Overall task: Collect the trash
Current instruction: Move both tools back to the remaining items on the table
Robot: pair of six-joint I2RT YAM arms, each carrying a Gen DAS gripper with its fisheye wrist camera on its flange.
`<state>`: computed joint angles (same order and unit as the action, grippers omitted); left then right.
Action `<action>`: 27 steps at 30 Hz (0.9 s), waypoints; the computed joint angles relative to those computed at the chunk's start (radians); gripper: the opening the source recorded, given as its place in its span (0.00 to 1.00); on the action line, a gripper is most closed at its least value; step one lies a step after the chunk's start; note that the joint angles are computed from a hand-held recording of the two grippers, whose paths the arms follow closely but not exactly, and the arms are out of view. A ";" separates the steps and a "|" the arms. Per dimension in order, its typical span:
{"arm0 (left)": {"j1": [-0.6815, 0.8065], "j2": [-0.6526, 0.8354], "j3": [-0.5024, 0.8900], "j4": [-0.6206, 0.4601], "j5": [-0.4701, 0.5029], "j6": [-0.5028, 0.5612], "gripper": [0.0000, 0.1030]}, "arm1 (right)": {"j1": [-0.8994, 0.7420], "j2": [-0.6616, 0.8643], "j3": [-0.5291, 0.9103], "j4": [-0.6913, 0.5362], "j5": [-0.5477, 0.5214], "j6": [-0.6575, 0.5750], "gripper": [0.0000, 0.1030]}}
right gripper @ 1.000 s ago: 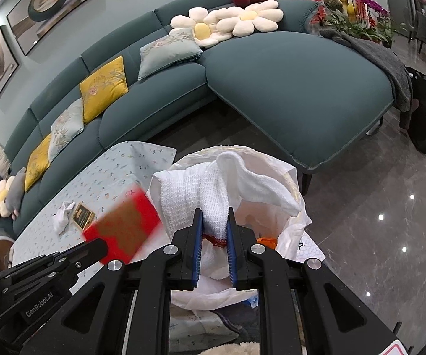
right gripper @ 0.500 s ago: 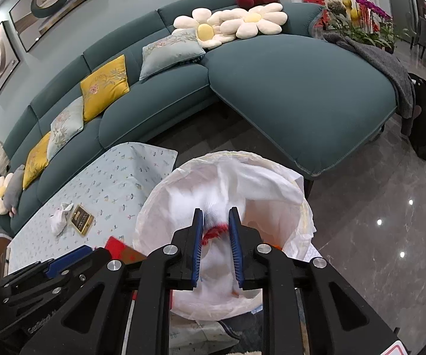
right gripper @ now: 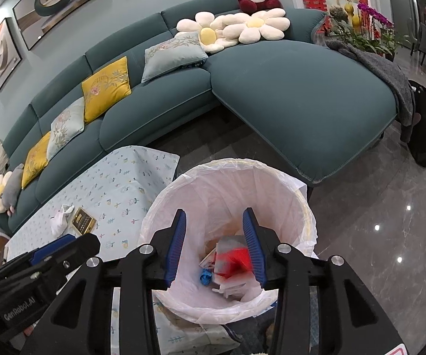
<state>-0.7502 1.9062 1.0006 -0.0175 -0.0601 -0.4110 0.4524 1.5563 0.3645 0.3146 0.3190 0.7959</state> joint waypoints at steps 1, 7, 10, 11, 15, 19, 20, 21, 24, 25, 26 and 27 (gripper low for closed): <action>0.002 -0.001 -0.002 0.000 -0.001 -0.002 0.48 | 0.001 0.001 0.000 0.001 0.001 0.002 0.38; 0.022 -0.028 -0.046 0.010 -0.007 -0.010 0.49 | 0.027 -0.002 0.010 -0.021 0.014 0.019 0.44; 0.042 -0.060 -0.092 0.031 -0.025 -0.022 0.57 | 0.059 -0.004 0.031 -0.052 0.027 0.026 0.45; 0.050 -0.069 -0.106 0.038 -0.027 -0.024 0.58 | 0.069 -0.004 0.039 -0.063 0.032 0.031 0.47; 0.094 -0.110 -0.165 0.056 -0.029 -0.030 0.60 | 0.123 0.005 0.080 -0.108 0.057 0.053 0.51; 0.144 -0.160 -0.235 0.078 -0.046 -0.026 0.70 | 0.185 0.035 0.140 -0.158 0.085 0.069 0.56; 0.164 -0.178 -0.260 0.087 -0.051 -0.024 0.72 | 0.196 0.040 0.153 -0.169 0.090 0.072 0.60; 0.183 -0.193 -0.281 0.093 -0.049 -0.022 0.72 | 0.212 0.048 0.167 -0.178 0.097 0.077 0.61; 0.242 -0.229 -0.331 0.106 -0.032 -0.011 0.72 | 0.253 0.088 0.225 -0.207 0.104 0.077 0.62; 0.269 -0.244 -0.352 0.113 -0.025 -0.003 0.73 | 0.264 0.102 0.244 -0.216 0.104 0.076 0.62; 0.283 -0.254 -0.366 0.116 -0.024 0.001 0.73 | 0.274 0.112 0.259 -0.223 0.107 0.077 0.62; 0.305 -0.265 -0.382 0.120 -0.023 0.009 0.74 | 0.288 0.131 0.283 -0.233 0.108 0.075 0.62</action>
